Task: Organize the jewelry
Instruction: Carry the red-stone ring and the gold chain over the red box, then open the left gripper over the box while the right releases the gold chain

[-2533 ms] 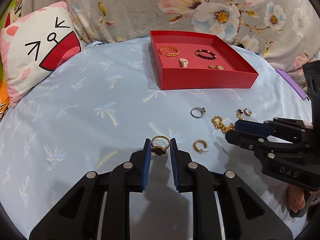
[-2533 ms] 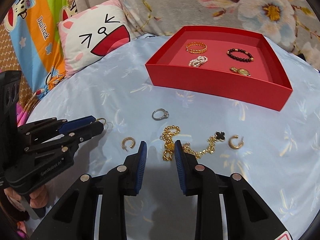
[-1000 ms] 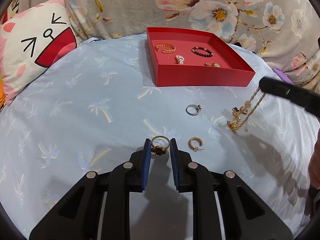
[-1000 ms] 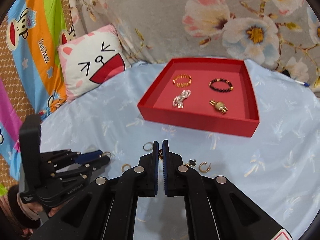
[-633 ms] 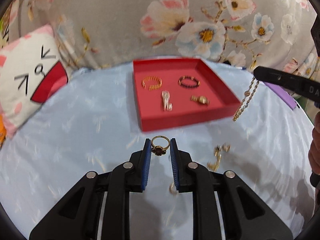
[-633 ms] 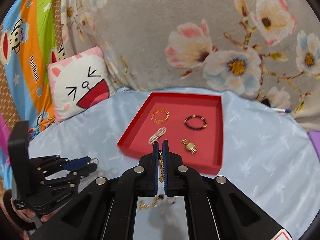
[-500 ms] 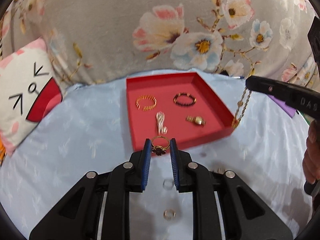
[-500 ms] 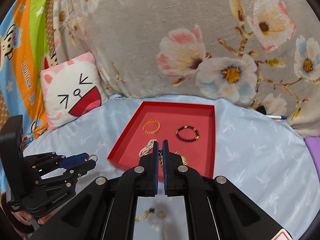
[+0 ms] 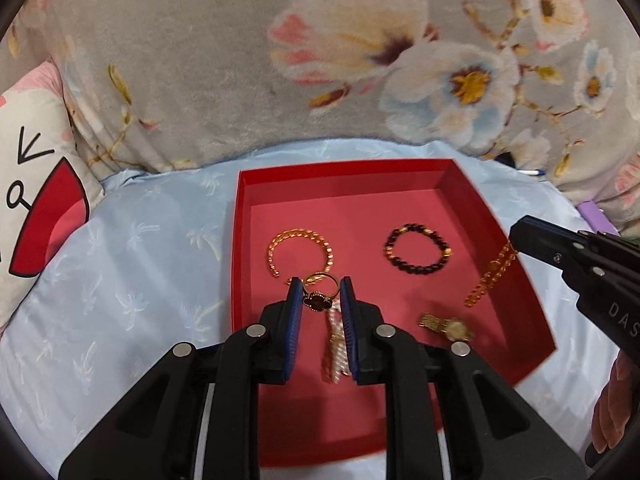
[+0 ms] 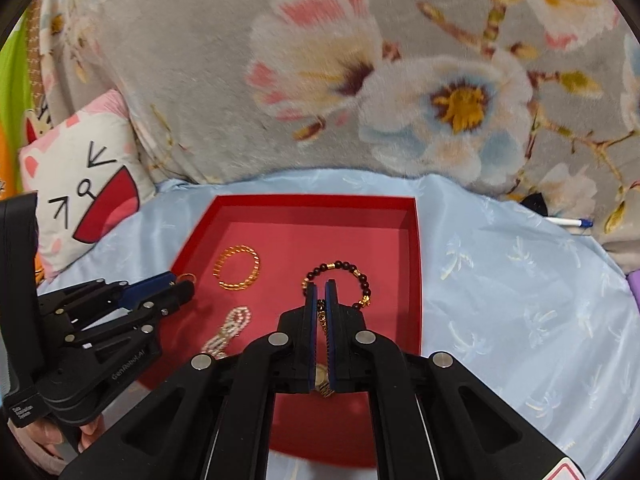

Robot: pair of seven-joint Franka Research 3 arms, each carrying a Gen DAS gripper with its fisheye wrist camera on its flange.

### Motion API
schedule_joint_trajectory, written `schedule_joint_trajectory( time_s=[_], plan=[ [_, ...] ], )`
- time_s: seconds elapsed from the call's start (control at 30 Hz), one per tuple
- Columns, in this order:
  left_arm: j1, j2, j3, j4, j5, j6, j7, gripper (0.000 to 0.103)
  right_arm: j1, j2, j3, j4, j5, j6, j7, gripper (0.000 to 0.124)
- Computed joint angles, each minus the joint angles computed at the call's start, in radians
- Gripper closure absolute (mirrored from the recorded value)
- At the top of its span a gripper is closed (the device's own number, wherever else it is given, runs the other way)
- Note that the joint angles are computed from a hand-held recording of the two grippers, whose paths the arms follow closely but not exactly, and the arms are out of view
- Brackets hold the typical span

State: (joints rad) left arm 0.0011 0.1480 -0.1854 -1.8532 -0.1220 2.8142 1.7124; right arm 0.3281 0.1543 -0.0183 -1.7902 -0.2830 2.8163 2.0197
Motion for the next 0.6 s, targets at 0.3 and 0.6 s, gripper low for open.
schedule_joint_trajectory(
  time_s=[0.3,0.6],
  plan=[
    [0.001,0.09,0.01,0.071,0.093,-0.033,-0.076,0.083,-0.003,0.102,-0.008,0.072,0.087,-0.037,-0.083,0.119],
    [0.012,0.064,0.002,0.037,0.108,0.012,-0.121,0.043,0.01,0.05,-0.033,-0.012,0.081,0.04,-0.051,0.114]
  ],
)
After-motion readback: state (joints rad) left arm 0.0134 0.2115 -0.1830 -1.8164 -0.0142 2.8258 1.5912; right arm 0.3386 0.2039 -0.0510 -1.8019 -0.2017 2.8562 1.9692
